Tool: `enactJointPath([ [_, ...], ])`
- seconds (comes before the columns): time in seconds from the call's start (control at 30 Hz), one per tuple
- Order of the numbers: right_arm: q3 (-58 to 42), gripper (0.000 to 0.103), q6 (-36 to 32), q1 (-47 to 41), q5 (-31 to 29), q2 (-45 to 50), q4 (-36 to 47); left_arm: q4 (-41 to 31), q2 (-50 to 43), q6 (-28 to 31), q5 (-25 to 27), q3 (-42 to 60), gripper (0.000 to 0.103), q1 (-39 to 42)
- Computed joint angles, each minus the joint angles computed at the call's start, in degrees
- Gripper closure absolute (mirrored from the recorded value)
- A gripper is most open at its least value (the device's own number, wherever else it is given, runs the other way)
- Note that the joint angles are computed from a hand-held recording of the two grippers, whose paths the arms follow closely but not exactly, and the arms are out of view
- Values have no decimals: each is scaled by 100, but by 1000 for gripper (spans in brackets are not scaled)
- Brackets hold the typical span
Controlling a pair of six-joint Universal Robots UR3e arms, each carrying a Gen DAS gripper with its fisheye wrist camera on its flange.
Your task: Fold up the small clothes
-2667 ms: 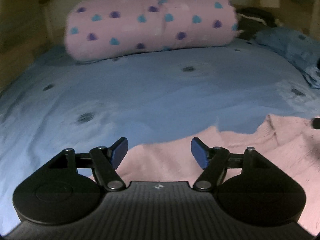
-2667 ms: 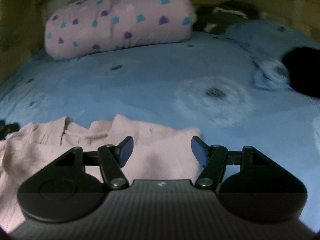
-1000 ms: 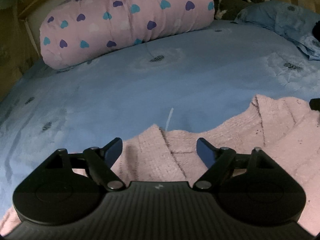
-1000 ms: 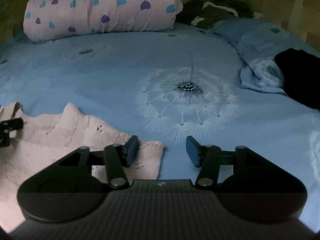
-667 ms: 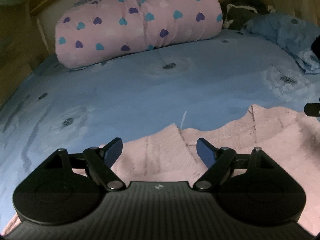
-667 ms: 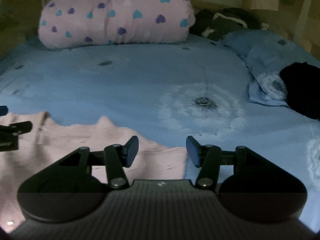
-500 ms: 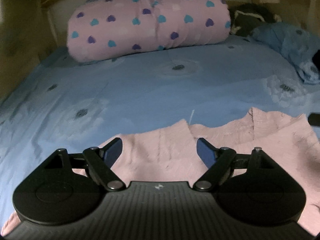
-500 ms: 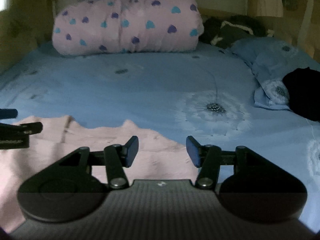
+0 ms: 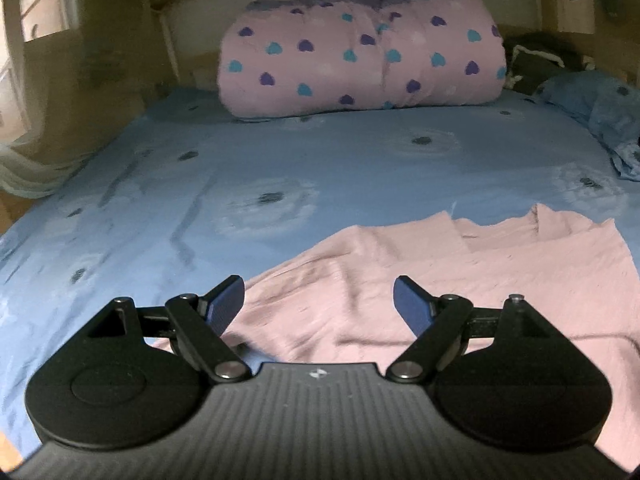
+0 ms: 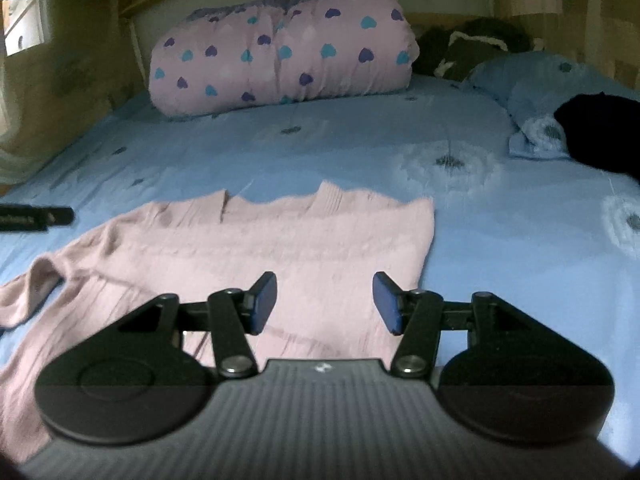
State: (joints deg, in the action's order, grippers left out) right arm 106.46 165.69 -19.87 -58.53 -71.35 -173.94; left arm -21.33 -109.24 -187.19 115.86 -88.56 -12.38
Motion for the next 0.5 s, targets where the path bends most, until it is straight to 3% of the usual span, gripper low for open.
enactJointPath([
  [0.27, 1177, 48, -175, -214, 284, -811, -193, 90, 1578, 163, 132, -1614, 18, 399],
  [0.5, 1698, 45, -291, -162, 320, -1060, -335, -201, 2601, 163, -108, -2394, 17, 1006],
])
